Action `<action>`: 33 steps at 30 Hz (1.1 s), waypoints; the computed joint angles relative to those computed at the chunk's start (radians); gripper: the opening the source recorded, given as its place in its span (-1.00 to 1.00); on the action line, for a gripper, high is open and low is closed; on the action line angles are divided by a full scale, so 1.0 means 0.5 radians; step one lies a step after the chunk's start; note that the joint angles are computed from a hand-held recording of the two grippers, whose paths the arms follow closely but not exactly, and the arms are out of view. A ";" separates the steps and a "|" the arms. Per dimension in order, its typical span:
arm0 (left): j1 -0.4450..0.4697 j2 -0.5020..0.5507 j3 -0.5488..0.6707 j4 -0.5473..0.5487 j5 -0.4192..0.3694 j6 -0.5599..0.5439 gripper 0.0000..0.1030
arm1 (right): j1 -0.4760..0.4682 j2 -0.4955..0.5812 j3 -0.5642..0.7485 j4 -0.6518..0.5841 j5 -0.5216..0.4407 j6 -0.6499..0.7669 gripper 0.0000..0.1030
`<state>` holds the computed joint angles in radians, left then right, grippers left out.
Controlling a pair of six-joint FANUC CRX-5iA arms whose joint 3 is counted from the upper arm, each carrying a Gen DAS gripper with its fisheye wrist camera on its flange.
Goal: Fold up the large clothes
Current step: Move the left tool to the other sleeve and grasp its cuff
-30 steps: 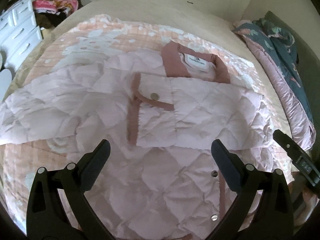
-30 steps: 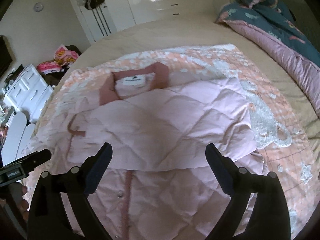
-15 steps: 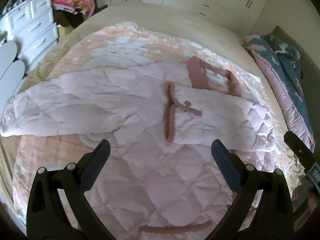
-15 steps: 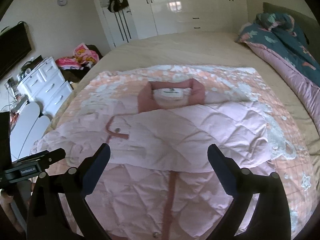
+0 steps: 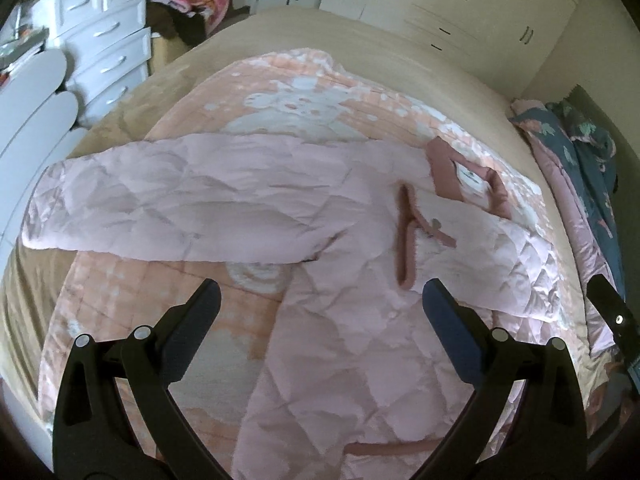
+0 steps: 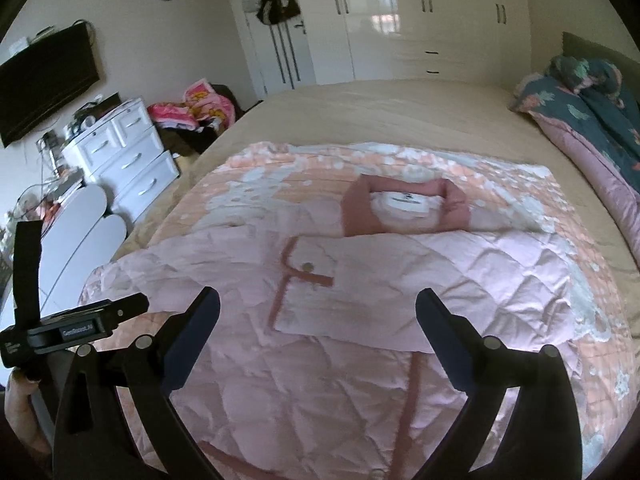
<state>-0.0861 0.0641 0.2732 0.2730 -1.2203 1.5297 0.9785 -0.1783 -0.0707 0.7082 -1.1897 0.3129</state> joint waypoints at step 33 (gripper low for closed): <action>0.525 -0.070 -0.313 0.041 0.115 0.043 0.84 | 0.056 0.594 0.562 -0.273 0.145 0.485 0.91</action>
<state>0.1762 0.0289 0.1169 0.2934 -1.1629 1.5511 1.0065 0.1189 0.2101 0.5716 -1.1171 0.5552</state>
